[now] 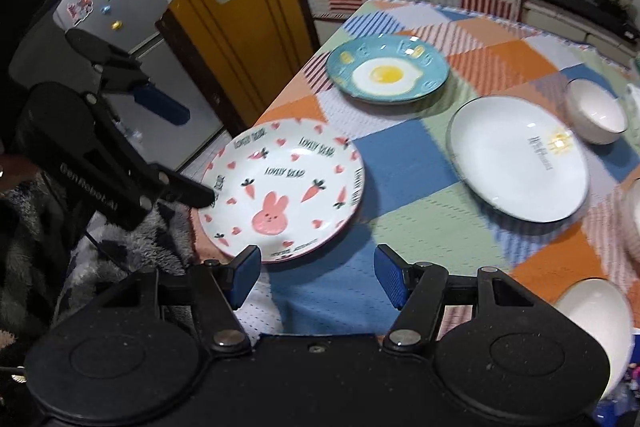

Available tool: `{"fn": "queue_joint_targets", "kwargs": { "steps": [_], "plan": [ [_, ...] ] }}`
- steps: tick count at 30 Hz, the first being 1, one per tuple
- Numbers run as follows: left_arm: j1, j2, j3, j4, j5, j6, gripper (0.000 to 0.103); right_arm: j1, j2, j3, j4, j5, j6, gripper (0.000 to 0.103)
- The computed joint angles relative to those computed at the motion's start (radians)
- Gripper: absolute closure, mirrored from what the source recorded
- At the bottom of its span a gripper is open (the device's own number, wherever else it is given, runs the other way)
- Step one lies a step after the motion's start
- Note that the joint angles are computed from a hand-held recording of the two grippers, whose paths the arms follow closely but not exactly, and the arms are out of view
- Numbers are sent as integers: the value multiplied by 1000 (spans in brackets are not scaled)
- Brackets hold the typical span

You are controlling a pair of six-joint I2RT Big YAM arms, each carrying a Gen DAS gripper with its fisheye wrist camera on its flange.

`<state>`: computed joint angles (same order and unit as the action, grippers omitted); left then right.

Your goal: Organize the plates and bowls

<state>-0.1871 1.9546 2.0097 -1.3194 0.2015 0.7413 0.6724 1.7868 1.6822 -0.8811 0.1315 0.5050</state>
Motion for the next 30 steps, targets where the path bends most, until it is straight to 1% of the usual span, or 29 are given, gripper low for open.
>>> {"fn": "queue_joint_targets", "kwargs": {
  "steps": [1,3,5,8,10,12,13,14,15,16,17,18,19,20,21,22,23,24,25,26,27,30],
  "plan": [
    [6,9,-1,11,-5,8,16,-4,17,9,-2,-27,-23,36],
    [19,37,10,21,-5,18,16,-6,48,23,2,-32,-54,36],
    [28,65,23,29,-11,11,16,-13,64,17,34,-44,-73,36],
    [41,101,23,77,-30,-2,16,-21,77,-9,116,-41,-80,36],
    [53,125,29,95,-17,-5,16,-26,90,-20,160,-27,-88,36],
    [63,143,34,117,-10,-23,16,-29,109,-27,199,-9,-100,36],
    [65,146,28,143,-15,-36,16,-31,112,-41,235,-5,-112,36],
    [67,139,6,192,-29,-56,16,-34,114,-55,269,-15,-137,36],
    [69,136,-10,230,-39,-73,18,-36,121,-56,283,-19,-153,36],
    [74,150,9,218,-32,-74,19,-38,128,-55,290,-20,-156,36],
    [78,171,41,188,-20,-76,19,-42,139,-47,287,-29,-148,36],
    [83,191,72,159,-7,-85,22,-47,149,-38,278,-51,-133,36],
    [88,214,106,124,6,-90,28,-52,155,-36,281,-67,-116,34],
    [90,230,129,98,11,-89,32,-55,160,-34,282,-75,-95,35],
    [92,249,155,70,8,-88,42,-59,167,-30,280,-87,-70,35],
    [91,259,166,52,1,-86,51,-64,171,-28,279,-107,-42,41],
    [90,269,178,34,-5,-82,55,-68,173,-31,287,-128,-17,48],
    [90,274,179,24,-9,-78,68,-70,175,-33,288,-143,11,51],
    [91,282,190,4,-1,-77,74,-71,176,-36,288,-150,32,58],
    [93,287,196,-9,11,-83,74,-69,178,-37,282,-148,43,69],
    [91,285,191,-5,8,-88,74,-69,174,-49,295,-158,61,71],
    [91,289,197,-13,8,-99,74,-77,165,-90,359,-201,165,75]
  ]
}}
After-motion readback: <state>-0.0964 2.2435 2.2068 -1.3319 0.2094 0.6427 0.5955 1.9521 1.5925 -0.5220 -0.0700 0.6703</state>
